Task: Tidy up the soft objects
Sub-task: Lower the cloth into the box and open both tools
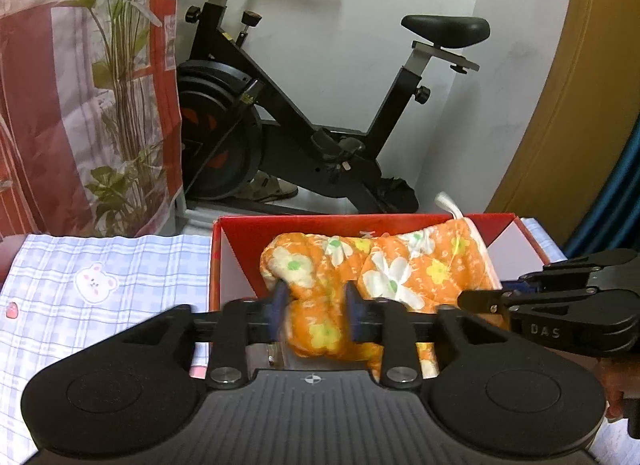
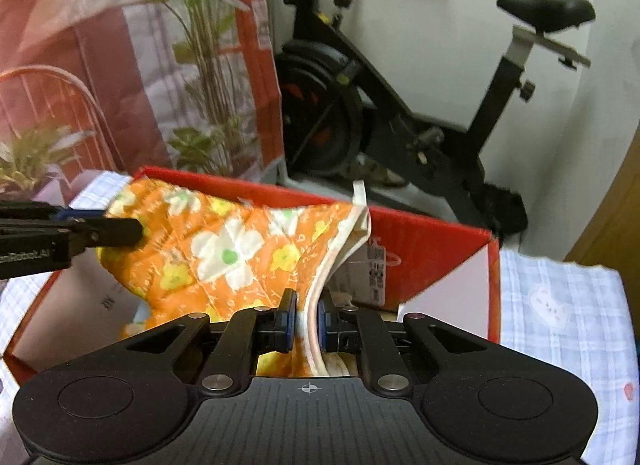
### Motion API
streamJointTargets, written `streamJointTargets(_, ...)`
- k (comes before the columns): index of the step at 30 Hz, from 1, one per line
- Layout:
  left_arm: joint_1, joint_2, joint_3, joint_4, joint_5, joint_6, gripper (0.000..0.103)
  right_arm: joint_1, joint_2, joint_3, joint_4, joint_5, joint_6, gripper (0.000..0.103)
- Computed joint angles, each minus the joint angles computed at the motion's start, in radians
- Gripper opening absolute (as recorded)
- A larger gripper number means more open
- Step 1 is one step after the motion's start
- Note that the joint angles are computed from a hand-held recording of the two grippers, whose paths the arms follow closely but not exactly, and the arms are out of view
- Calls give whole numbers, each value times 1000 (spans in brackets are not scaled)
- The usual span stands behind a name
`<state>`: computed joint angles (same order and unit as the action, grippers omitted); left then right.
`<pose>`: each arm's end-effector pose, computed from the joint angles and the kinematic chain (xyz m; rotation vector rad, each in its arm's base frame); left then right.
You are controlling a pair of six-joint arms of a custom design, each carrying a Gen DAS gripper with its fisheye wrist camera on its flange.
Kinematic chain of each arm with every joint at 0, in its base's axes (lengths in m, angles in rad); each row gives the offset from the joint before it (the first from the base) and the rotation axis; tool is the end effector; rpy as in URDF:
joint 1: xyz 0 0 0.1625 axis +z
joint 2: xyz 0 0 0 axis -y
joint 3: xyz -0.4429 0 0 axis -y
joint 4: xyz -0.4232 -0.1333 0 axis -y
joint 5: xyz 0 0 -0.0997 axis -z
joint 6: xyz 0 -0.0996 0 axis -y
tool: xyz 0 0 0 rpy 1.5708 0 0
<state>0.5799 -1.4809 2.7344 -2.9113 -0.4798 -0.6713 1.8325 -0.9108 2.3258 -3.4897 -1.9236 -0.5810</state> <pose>-0.1087 -0.3362 0.1644 0.2984 2.2235 -1.0712 0.2170 -0.4281 0.0606 0.9749 -2.4730 0.5996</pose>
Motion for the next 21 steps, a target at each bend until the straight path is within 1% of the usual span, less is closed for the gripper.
streamJointTargets(2, -12, -10, 5, 16, 2, 3, 45, 5, 4, -13, 51, -27, 29, 10)
streamJointTargets(7, -35, -39, 10, 72, 6, -21, 46, 10, -17, -22, 185, -48, 83, 10)
streamJointTargets(9, -46, -58, 12, 114, 5, -47, 48, 11, -18, -22, 205, -68, 105, 13)
streamJointTargets(11, -62, -78, 16, 161, 7, -76, 54, 13, -12, -10, 158, -81, 102, 21)
streamJointTargets(12, -72, -89, 17, 190, 10, -95, 55, 17, -10, -5, 133, -94, 99, 26)
streamJointTargets(14, -91, -121, 21, 256, 13, -138, 59, 20, -11, 10, 72, -105, 75, 32)
streamJointTargets(16, -115, -168, 24, 348, 11, -197, 62, 28, -17, 20, 38, -115, 62, 46)
streamJointTargets(17, -131, -189, 25, 403, 11, -234, 65, 35, -18, 28, 14, -126, 56, 49)
streamJointTargets(18, -148, -214, 24, 466, 12, -270, 68, 37, -23, 34, -4, -130, 44, 55)
streamJointTargets(19, -167, -240, 23, 536, 13, -311, 72, 38, -33, 44, -17, -128, 32, 61)
streamJointTargets(20, -184, -262, 20, 597, 12, -347, 77, 42, -43, 55, -30, -127, 26, 63)
streamJointTargets(21, -204, -288, 18, 663, 9, -389, 80, 44, -55, 66, -39, -123, 22, 70)
